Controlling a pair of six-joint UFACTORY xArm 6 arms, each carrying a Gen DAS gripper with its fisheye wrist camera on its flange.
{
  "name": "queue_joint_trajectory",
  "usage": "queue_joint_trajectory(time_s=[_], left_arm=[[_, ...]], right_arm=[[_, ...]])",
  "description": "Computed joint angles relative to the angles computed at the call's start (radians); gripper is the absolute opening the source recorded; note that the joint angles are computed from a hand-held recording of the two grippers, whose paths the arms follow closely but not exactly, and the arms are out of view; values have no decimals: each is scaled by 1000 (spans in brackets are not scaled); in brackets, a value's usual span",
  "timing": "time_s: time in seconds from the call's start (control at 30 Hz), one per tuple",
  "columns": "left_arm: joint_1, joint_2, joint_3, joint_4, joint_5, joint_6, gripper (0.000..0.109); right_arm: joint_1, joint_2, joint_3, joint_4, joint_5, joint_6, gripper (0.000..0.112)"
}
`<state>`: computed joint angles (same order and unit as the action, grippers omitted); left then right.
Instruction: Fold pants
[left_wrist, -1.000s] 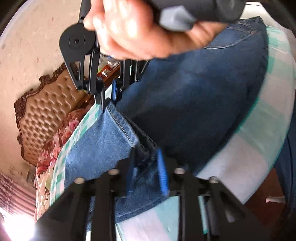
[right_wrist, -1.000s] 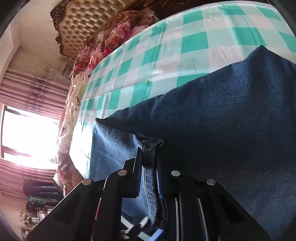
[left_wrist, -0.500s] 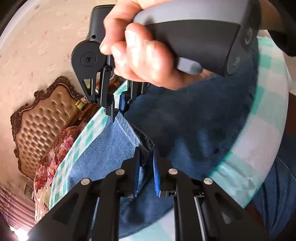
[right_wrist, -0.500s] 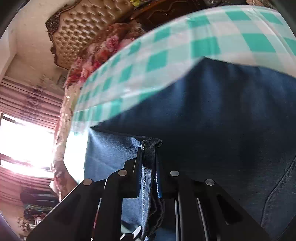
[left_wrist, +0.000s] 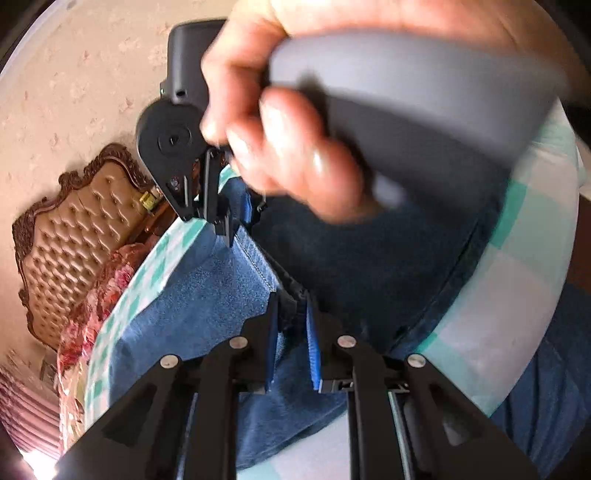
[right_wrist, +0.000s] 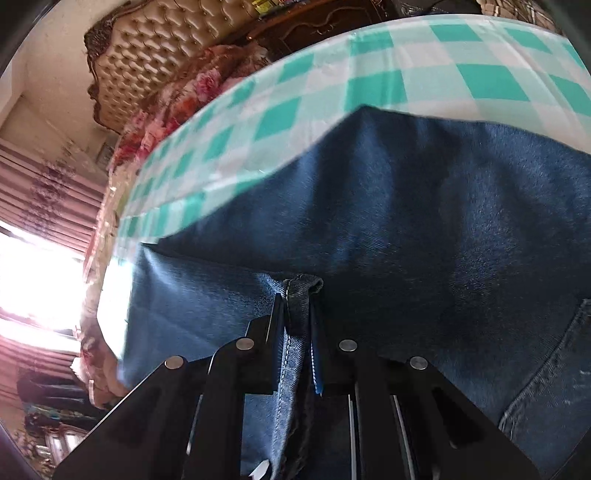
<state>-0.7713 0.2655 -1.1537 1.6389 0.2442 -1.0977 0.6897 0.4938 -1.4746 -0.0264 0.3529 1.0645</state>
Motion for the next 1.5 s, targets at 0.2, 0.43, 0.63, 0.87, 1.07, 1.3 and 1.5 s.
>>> queue_joint_trajectory(time_s=[0.2, 0.43, 0.63, 0.87, 1.07, 1.3, 1.5], left_arm=[[72, -40, 23, -10, -154, -151, 41], [237, -329, 209, 342, -175, -770, 70], [549, -468, 376, 272, -266, -891, 70], [567, -306, 237, 618, -304, -1194, 70], [515, -208, 228, 386, -147, -822, 70], [411, -225, 303, 326, 200, -416, 77], [367, -276, 351, 370, 293, -368, 77]], right_arm=[[38, 48, -130, -376, 217, 191, 11], [82, 93, -251, -501, 463, 265, 41], [198, 9, -253, -689, 735, 477, 50], [291, 278, -597, -720, 866, 289, 48], [272, 308, -612, -640, 900, 243, 48], [278, 331, -657, -624, 937, 224, 48], [272, 316, -633, -605, 912, 225, 48]])
